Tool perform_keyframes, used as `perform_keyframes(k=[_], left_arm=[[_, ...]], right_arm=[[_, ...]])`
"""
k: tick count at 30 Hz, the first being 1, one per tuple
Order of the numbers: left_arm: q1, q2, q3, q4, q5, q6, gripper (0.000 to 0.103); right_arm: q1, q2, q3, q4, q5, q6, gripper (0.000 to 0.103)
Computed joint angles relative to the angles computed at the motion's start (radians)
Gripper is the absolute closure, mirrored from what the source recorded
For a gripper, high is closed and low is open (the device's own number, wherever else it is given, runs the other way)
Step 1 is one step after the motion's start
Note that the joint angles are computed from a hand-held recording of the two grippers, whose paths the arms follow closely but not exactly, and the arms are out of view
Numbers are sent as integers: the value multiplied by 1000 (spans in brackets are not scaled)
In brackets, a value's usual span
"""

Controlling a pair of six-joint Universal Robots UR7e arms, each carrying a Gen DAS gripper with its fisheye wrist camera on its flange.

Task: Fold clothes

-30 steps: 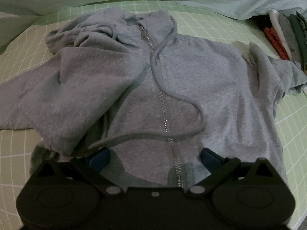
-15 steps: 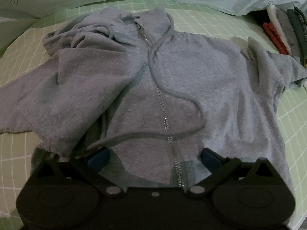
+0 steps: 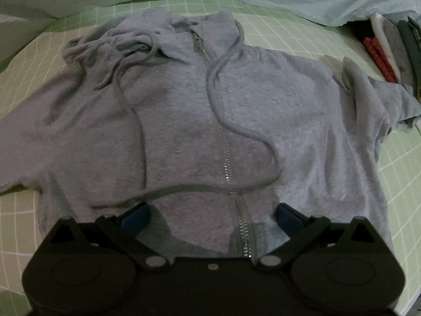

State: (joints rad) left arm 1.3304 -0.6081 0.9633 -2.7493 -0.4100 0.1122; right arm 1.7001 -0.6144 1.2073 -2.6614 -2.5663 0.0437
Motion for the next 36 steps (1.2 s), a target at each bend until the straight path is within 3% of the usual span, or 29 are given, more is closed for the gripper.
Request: perform_keyframes(k=[8,11,12,14,19,25,27,31,35,36], left_arm=[[-25,-46,105,-18,35,-58,82],[-58,-83,186,-67,25,-62,58],[-74,-109,234,-92,4,-68,51],[-99,-162,318,-85,-58,-110,46],[-177,-256,497,36,-207,-252,42],[-251,-283,616,149,-426,-364,42],[-275,-277,647,161,-485,-385,42],[-318,-252,675,214,-541,-467,42],[-345,-228,683,256,-576,-560,42],[-348,-227,688,261,-580,-575,42]], right_arm=[[8,-1,11,-47,13,-84,0],[10,-31,60,-146,39,-132,0],[11,-41,77,-180,46,-146,0],[13,-66,124,-260,51,-167,0],[-1,-171,309,-456,38,-201,0],[-60,-338,551,-603,35,-158,0],[-85,-392,616,-619,64,-134,2],[-145,-508,713,-569,204,-90,11],[-192,-584,749,-499,346,-128,24],[-206,-597,749,-475,383,-143,32]])
